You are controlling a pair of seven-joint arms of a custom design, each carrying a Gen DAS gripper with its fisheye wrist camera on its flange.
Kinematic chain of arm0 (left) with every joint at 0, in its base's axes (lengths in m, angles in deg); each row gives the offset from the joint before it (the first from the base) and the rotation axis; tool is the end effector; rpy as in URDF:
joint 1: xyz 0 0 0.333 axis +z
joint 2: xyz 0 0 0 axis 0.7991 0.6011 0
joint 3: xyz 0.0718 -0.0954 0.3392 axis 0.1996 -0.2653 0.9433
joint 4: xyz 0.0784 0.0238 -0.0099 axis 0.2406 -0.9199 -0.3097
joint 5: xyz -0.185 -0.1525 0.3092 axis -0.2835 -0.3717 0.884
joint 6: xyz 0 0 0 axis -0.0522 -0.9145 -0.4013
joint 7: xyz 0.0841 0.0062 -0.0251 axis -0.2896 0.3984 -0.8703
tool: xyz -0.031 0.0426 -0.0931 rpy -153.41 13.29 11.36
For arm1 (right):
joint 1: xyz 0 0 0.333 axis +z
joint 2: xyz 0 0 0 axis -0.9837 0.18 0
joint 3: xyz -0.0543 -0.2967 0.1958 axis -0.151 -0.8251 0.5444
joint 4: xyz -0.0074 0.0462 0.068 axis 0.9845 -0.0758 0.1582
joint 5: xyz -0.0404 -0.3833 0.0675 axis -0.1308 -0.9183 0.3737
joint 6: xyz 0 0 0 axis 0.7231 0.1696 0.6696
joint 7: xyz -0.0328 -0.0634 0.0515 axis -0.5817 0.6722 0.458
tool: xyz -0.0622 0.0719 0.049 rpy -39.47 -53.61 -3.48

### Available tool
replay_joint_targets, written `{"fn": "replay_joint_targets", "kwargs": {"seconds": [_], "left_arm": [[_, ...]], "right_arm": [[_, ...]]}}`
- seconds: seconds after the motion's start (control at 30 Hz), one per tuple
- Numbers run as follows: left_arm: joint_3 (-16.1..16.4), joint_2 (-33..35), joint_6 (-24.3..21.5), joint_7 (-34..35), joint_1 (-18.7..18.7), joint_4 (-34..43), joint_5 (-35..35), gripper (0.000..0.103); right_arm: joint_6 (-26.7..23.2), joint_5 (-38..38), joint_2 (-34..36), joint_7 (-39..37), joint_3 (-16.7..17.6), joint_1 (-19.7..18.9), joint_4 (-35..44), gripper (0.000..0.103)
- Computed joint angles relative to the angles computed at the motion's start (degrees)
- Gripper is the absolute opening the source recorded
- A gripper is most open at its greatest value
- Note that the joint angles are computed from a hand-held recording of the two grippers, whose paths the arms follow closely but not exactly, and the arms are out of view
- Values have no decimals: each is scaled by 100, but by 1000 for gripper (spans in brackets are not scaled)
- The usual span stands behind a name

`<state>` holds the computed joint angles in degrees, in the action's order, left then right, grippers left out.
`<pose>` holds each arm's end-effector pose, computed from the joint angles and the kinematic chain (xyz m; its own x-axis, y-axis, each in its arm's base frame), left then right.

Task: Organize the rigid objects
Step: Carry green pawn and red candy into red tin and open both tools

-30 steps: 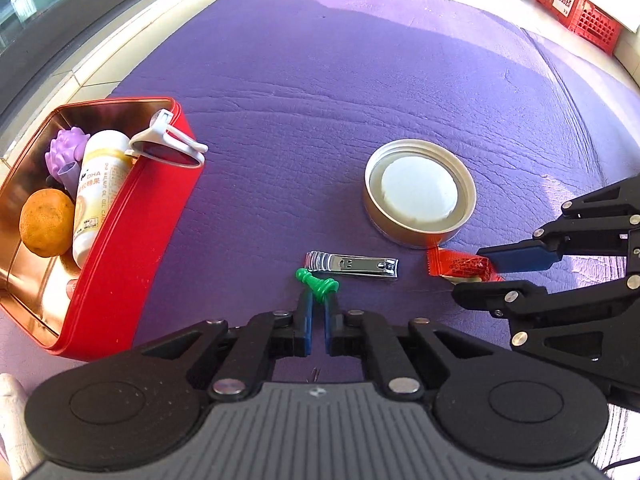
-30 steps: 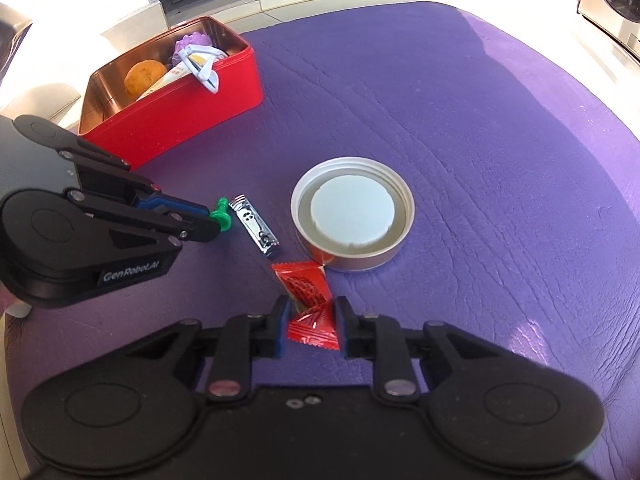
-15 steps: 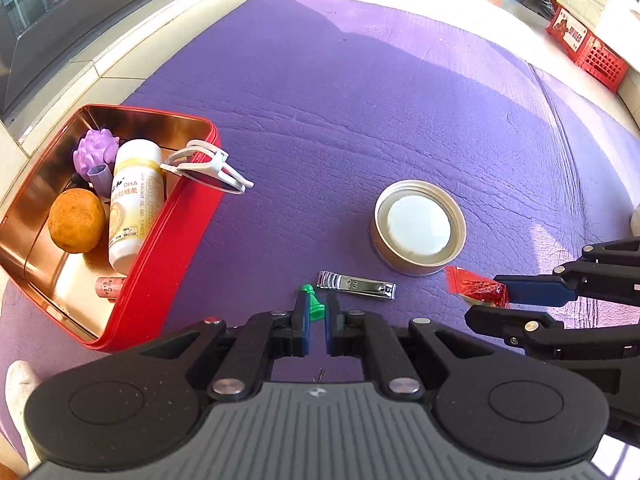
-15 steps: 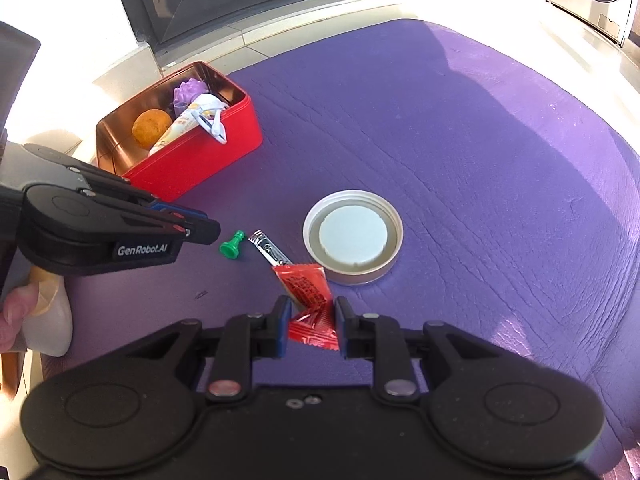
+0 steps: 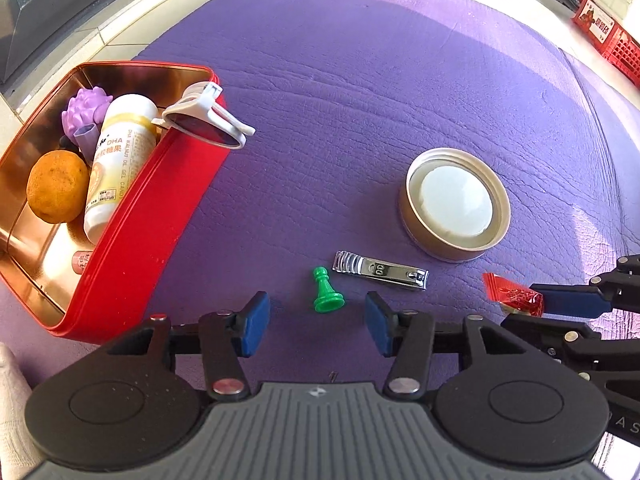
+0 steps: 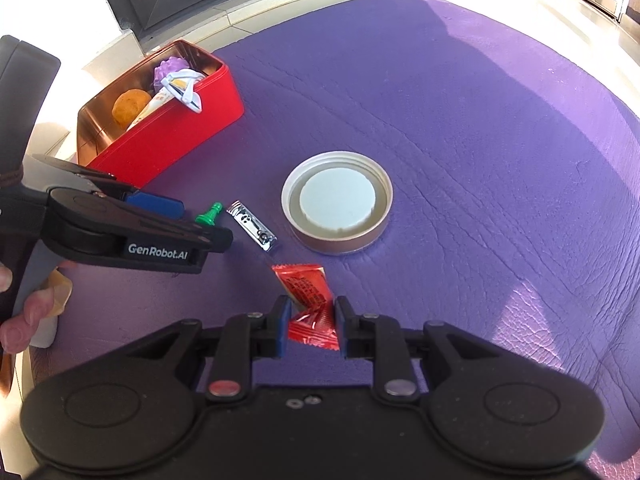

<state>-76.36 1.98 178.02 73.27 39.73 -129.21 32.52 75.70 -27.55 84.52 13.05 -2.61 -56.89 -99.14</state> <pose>0.6563 -0.2400 0.4444 -0.1004 -0.9949 -0.0010 -0.9047 0.0917 -0.4161 0.6526 0.3656 0.4750 0.4755 -0.8611 -0.1799 -0.8091 -0.3478 -0.4738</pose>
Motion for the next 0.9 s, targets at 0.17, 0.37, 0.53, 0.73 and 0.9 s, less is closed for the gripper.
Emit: {"fn": "replay_joint_targets", "kwargs": {"seconds": [0.17,0.37,0.53,0.73,0.9], "left_arm": [[47,-66,159,-127,-4,-133,82,20],[45,-118,116,-116,33,-133,81,15],[17,-242,-48,6,115,-24,14,15],[-47,-537,-353,303,209,201,-104,15],[-85,-804,-393,706,344,337,-185,15]], "right_arm": [[-32,-51,47,31,-17,40,51,22],[-44,-193,-6,114,-69,117,25,22],[53,-253,-84,239,-81,151,51,22],[189,-201,-279,422,-34,178,105,22],[141,-310,-407,495,-40,274,317,22]]}}
